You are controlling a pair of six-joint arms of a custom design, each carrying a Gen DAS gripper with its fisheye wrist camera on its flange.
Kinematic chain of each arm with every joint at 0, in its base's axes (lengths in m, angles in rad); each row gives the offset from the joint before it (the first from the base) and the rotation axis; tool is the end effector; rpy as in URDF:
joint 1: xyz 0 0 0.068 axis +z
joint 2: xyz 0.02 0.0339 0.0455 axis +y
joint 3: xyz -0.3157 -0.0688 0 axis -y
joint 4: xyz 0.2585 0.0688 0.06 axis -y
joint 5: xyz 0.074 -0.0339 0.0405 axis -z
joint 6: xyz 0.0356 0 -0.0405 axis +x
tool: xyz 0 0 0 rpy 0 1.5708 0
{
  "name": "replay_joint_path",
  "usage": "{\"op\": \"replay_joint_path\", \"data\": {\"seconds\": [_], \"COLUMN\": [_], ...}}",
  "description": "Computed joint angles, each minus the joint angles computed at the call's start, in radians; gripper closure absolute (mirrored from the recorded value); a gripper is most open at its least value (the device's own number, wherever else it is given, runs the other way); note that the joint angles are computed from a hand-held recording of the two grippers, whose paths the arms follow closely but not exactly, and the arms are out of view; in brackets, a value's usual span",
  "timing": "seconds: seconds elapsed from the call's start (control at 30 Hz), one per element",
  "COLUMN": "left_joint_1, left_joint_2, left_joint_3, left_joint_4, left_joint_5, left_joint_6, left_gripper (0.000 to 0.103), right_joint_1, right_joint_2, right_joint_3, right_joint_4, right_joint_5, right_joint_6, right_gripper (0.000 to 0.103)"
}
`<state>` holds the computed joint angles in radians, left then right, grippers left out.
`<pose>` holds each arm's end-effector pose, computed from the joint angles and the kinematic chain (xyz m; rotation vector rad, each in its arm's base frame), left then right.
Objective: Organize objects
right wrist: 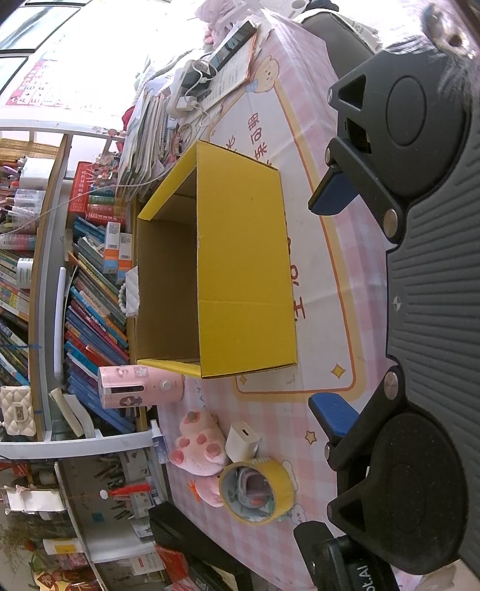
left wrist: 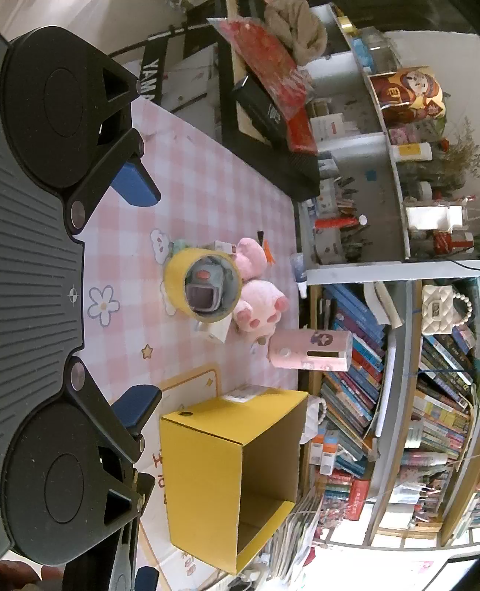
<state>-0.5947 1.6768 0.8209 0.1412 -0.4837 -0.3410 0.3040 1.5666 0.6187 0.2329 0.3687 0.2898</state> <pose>0.2974 -0.1812 0.2024 0.0323 2.1897 0.0314 0.2893 0.0773 0.1840 0.1732 2.2239 -0.0998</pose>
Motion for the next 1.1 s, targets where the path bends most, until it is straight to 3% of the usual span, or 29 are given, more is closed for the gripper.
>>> {"op": "replay_joint_path", "data": {"seconds": [1.1], "left_joint_1": [0.005], "left_joint_2": [-0.007], "left_joint_3": [0.003], "left_joint_4": [-0.005], "left_joint_5": [0.009], "left_joint_6": [0.005], "left_gripper": [0.000], "right_joint_1": [0.000], "right_joint_2": [-0.008], "right_joint_3": [-0.004], "right_joint_4": [-0.005], "right_joint_5": [0.001], "right_joint_6": [0.003], "right_gripper": [0.000]}}
